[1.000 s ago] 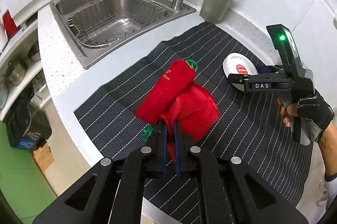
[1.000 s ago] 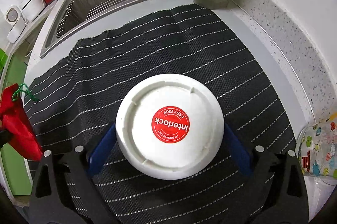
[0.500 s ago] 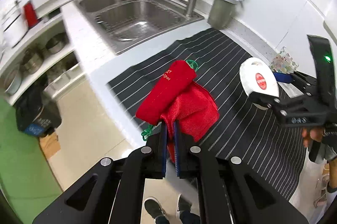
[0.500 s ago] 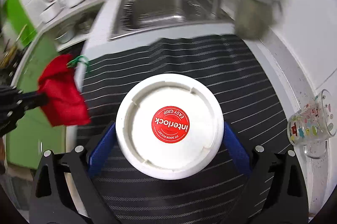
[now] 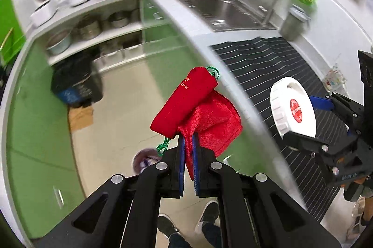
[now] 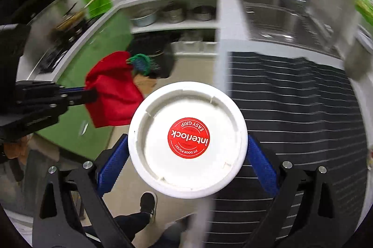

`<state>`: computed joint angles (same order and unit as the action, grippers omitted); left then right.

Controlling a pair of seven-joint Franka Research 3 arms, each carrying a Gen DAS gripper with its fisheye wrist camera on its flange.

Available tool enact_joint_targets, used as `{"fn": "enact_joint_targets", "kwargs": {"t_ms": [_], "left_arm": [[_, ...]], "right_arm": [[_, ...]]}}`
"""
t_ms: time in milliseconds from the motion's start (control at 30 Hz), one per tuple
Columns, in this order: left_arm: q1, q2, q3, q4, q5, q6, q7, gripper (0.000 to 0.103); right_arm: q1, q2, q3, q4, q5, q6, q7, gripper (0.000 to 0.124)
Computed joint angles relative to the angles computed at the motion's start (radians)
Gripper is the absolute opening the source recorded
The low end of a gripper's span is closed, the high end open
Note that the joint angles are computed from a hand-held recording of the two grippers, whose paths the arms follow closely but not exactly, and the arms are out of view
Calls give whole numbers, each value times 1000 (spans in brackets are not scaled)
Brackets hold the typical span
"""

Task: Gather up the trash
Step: 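Carry both items to the pink bin and open both tools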

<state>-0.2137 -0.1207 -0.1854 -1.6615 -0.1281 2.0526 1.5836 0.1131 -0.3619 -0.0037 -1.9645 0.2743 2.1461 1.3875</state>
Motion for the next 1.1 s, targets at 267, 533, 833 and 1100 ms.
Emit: {"fn": "enact_joint_targets", "kwargs": {"t_ms": [267,533,833,1100], "left_arm": [[60,-103,93,-227,-73,62,138,6],[115,-4,114,-388,-118,228,276,6],[183,276,45,-511,-237,582,429,6],[310,453,-81,-499,-291,767,470,97]], "right_arm": [[72,109,95,-8,-44,79,148,95],[127,261,97,-88,-96,267,220,95],[162,504,79,-208,-48,613,142,95],[154,652,82,-186,7,725,52,95]]}}
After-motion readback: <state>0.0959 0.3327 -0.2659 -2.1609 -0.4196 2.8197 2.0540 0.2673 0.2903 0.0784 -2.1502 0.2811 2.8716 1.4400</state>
